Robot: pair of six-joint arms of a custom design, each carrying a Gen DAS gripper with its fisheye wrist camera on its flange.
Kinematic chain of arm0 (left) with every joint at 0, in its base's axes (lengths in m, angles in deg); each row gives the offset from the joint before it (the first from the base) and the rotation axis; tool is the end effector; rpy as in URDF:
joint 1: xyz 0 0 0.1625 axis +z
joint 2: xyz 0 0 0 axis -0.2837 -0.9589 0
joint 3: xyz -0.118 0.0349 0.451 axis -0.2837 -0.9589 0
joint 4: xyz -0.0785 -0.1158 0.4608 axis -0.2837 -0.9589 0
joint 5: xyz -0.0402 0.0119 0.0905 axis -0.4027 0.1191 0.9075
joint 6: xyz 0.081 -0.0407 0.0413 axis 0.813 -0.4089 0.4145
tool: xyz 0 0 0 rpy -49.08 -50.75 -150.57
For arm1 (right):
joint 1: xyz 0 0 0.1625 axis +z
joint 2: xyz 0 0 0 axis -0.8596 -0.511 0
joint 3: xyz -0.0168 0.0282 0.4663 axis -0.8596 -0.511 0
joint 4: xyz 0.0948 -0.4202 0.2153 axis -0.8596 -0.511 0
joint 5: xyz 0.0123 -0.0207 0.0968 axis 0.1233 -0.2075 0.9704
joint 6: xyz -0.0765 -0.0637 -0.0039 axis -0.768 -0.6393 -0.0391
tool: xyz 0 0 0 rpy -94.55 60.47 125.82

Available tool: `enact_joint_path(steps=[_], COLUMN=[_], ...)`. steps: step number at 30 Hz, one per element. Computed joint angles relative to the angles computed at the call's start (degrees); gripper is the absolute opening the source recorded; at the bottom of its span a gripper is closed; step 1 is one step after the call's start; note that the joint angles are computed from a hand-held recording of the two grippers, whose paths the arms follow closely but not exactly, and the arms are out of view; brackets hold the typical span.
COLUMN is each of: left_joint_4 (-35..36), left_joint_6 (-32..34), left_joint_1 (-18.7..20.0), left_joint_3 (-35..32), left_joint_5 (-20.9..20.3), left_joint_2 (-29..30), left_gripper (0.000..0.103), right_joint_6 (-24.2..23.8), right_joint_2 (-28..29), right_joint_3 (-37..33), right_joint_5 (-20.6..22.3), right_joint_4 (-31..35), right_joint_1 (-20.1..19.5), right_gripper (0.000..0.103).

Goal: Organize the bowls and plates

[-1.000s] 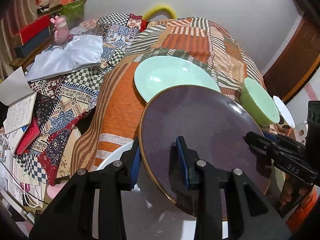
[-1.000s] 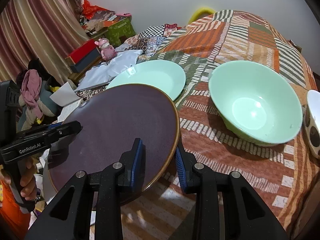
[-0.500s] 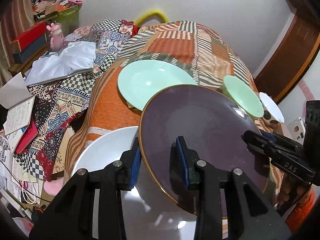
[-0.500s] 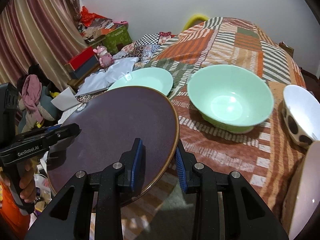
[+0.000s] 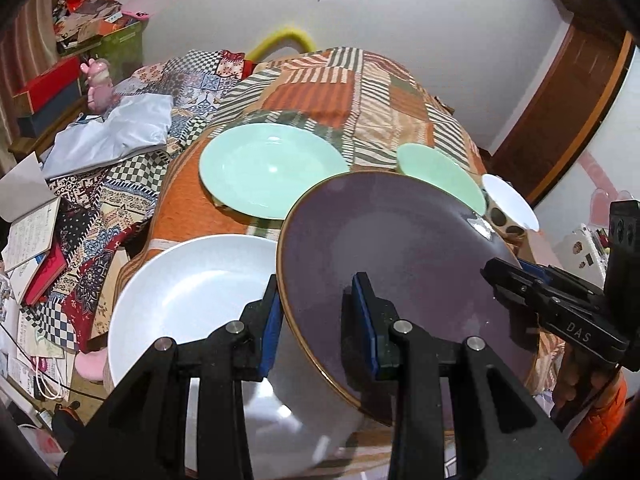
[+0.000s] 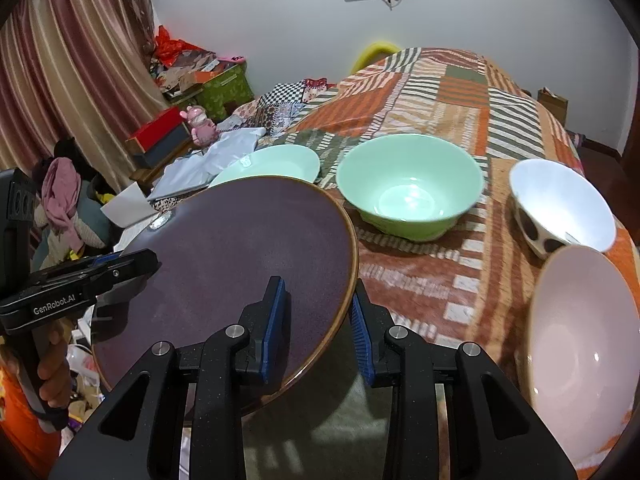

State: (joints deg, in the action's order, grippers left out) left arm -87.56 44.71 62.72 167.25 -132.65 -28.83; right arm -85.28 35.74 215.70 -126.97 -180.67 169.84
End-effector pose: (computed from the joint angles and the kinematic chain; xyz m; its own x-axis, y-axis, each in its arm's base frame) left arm -0.0533 -0.3373 0.1927 -0.8472 0.1987 -0.4927 0.4310 0.7994 -0.4186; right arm 0.2070 -0.3037 0.0457 -0.8461 -0.2207 0.4852 -0.4630 0.7553 -0.4638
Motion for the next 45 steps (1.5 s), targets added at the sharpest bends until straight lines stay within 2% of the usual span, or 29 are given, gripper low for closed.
enact_joint_path(steps=[8,15,26,31,45], left_joint_4=[2.3,2.7,-2.7,-5.9,-13.0], left_joint_6=[-3.8,-6.4,-5.3,-3.6,0.8], left_joint_1=[-4.3,-6.2,-4.7,-3.1,0.1], left_joint_3=[1.7,2.6,2.3,1.7,-1.4], left_joint_5=[-0.3,-1.0,-3.3,-4.0,-5.1], left_joint_2=[-1.0,0.2,7.9,12.0,22.6], left_gripper=[0.034,0.034,0.034,0.034,0.034], right_joint_6=[0.4,0.5,2.4,3.2,5.0], right_joint_2=[-0.8,-0.6,2.3,4.0,5.3], right_joint_3=[2.9,5.0,7.4,7.4,7.6], right_joint_5=[-0.7,-0.6,-0.9,-2.7,-3.0], right_joint_4=[-3.3,-6.4,-12.1,-13.1,-15.1], right_joint_1=[-0.6,-1.8,-4.3,-4.3,-7.3], right_gripper=[0.029,0.029,0.029,0.029,0.029])
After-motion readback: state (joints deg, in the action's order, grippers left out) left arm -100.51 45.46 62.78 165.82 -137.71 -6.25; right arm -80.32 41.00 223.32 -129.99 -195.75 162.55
